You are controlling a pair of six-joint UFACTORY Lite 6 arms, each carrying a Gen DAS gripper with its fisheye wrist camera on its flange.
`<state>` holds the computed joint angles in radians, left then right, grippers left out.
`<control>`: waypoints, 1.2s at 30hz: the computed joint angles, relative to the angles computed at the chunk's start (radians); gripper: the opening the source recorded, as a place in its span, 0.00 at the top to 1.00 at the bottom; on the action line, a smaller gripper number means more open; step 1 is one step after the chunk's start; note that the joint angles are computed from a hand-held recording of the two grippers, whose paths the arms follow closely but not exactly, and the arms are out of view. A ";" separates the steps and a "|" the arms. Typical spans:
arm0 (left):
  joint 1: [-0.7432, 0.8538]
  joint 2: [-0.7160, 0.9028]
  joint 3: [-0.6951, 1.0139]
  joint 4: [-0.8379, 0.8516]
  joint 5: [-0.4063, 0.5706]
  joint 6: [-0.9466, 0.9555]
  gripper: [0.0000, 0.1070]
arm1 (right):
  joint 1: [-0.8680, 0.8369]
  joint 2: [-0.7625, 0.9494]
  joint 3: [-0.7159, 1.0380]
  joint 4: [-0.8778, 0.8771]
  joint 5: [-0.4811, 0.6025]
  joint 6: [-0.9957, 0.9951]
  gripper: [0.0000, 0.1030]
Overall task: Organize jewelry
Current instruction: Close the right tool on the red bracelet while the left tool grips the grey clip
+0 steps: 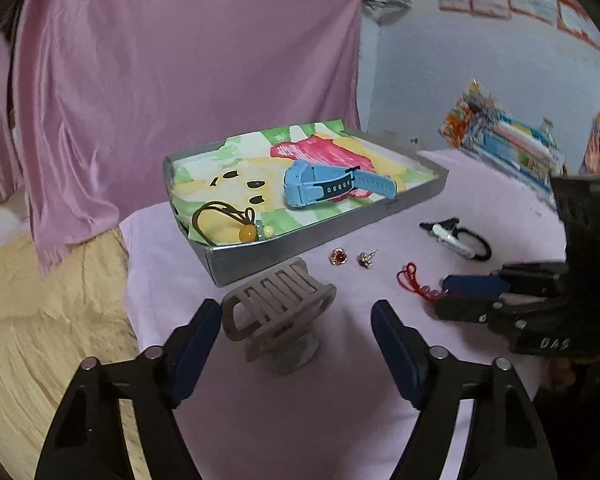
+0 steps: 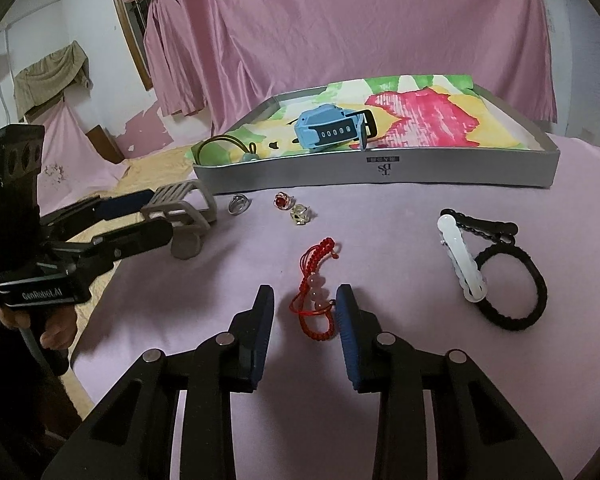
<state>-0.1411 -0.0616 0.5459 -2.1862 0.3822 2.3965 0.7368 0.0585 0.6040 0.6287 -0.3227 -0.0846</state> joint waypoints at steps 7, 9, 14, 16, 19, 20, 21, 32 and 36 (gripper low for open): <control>-0.042 -0.034 -0.042 0.033 0.016 -0.098 0.48 | -0.015 -0.018 -0.031 -0.100 -0.006 0.098 0.73; -0.063 -0.046 -0.049 0.040 0.016 -0.122 0.53 | -0.018 -0.020 -0.035 -0.114 -0.008 0.112 0.73; -0.110 -0.068 -0.064 -0.023 -0.021 -0.133 0.71 | -0.017 -0.021 -0.040 -0.115 -0.013 0.115 0.75; -0.132 -0.059 -0.063 -0.118 -0.055 -0.073 0.77 | -0.016 -0.021 -0.042 -0.119 -0.015 0.118 0.75; -0.156 -0.033 -0.058 -0.278 -0.091 0.025 0.86 | -0.017 -0.024 -0.045 -0.113 -0.014 0.105 0.77; -0.158 -0.033 -0.063 -0.324 -0.087 0.059 0.88 | -0.016 -0.026 -0.046 -0.105 -0.012 0.095 0.81; -0.162 -0.033 -0.064 -0.359 -0.092 0.080 0.90 | -0.016 -0.023 -0.042 -0.086 -0.010 0.074 0.83; -0.206 -0.104 -0.107 -0.500 -0.107 0.112 0.94 | -0.016 -0.046 -0.068 -0.131 -0.038 0.091 0.94; -0.227 -0.127 -0.110 -0.514 -0.114 0.086 0.94 | -0.011 -0.116 -0.104 -0.113 -0.070 0.050 0.94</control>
<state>-0.3680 -0.1888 0.4364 -2.6999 0.2679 2.4823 0.7258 -0.0574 0.5000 0.5159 -0.3924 -0.0343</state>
